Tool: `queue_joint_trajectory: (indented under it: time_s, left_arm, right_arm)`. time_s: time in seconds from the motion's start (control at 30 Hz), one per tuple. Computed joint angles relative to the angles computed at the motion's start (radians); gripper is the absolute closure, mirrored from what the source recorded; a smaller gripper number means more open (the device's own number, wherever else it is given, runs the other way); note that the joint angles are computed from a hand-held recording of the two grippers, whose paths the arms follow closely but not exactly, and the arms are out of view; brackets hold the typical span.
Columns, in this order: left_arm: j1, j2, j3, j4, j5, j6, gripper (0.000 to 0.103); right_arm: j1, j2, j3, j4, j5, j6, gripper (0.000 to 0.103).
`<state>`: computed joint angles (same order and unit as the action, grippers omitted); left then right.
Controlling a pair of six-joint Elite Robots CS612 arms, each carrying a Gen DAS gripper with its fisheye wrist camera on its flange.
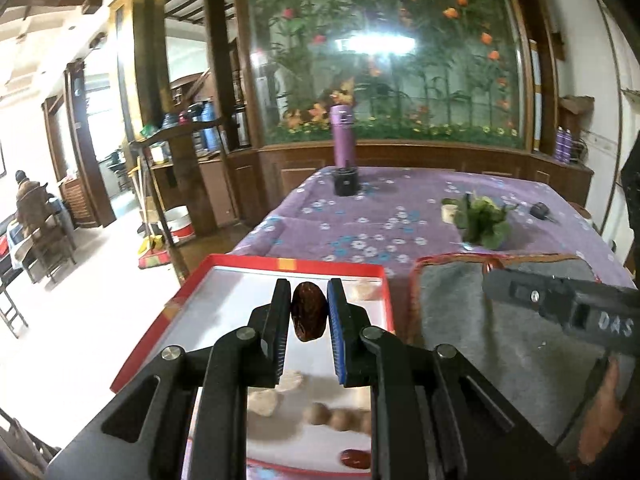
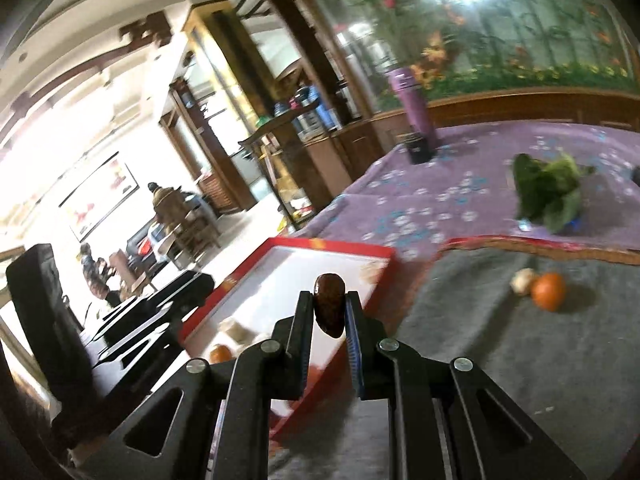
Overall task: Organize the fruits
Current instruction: 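Carry both red dates over the white tray and open both tools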
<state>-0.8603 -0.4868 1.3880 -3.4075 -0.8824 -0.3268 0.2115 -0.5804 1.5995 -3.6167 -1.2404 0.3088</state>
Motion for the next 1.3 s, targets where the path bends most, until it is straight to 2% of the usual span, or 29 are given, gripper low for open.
queue_joint_trajectory:
  time_s: [0.17, 0.37, 0.87, 1.3]
  left_arm:
    - [0.014, -0.005, 0.023, -0.005, 0.010, -0.035, 0.087]
    - [0.024, -0.005, 0.037, 0.000, 0.017, -0.061, 0.087]
    - [0.039, -0.003, 0.045, 0.027, 0.020, -0.095, 0.087]
    - [0.046, 0.007, 0.027, 0.091, -0.001, -0.114, 0.087]
  right_arm:
    - [0.037, 0.008, -0.031, 0.041, 0.001, -0.046, 0.087]
    - [0.061, 0.021, -0.056, 0.074, 0.004, -0.064, 0.087]
    - [0.080, 0.044, -0.103, 0.158, 0.007, -0.102, 0.088]
    - [0.086, 0.058, -0.124, 0.231, -0.009, -0.113, 0.088]
